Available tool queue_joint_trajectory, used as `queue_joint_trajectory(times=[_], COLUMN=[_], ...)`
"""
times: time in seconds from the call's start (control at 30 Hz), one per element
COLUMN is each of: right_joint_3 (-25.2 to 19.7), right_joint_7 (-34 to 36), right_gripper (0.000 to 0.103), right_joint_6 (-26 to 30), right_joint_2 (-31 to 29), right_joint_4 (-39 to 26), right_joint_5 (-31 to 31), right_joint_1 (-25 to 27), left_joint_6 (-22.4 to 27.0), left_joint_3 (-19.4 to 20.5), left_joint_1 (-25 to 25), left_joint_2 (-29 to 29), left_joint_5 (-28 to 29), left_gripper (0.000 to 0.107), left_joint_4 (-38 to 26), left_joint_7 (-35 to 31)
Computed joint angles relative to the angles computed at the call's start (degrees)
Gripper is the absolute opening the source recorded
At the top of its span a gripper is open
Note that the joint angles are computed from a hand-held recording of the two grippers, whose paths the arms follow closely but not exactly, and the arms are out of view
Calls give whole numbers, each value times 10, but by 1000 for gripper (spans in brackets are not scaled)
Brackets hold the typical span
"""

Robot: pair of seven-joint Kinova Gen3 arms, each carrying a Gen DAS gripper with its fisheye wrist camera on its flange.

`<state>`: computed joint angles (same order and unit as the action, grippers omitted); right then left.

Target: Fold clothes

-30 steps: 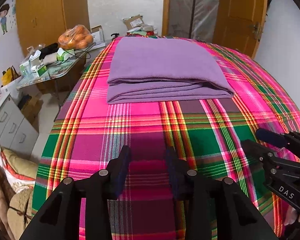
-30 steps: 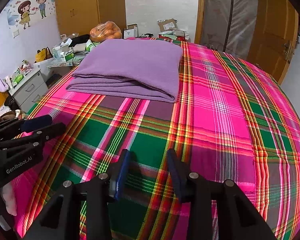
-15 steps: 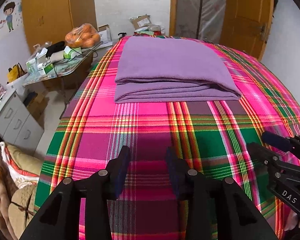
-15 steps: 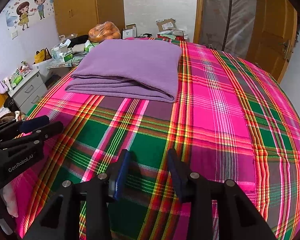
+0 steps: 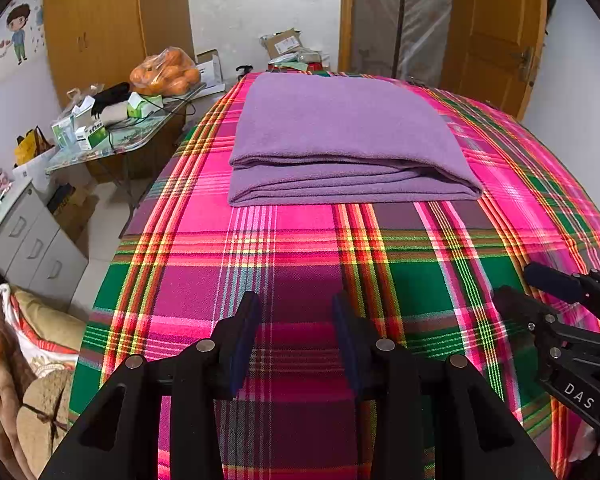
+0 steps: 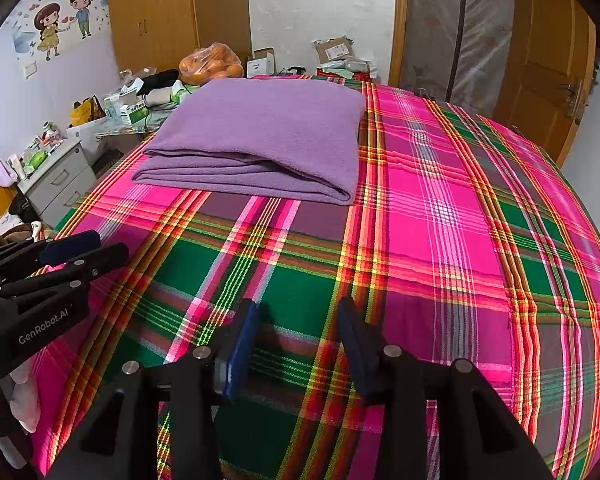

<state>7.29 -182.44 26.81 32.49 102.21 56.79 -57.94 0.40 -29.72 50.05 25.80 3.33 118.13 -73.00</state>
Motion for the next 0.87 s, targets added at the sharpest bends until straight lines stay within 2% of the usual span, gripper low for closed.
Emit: queue_joint_trajectory(times=[0.87], right_joint_3=[1], right_joint_7=[-4], right_gripper=[45], right_joint_6=[-4], right_joint_2=[0], right_joint_4=[1], right_joint_5=[3], right_joint_1=[-1], left_joint_6=[-4], left_joint_3=[14], left_joint_1=[-16], left_joint_2=[-4], left_joint_5=[11], left_gripper=[40], left_joint_4=[4], left_joint_7=[-18])
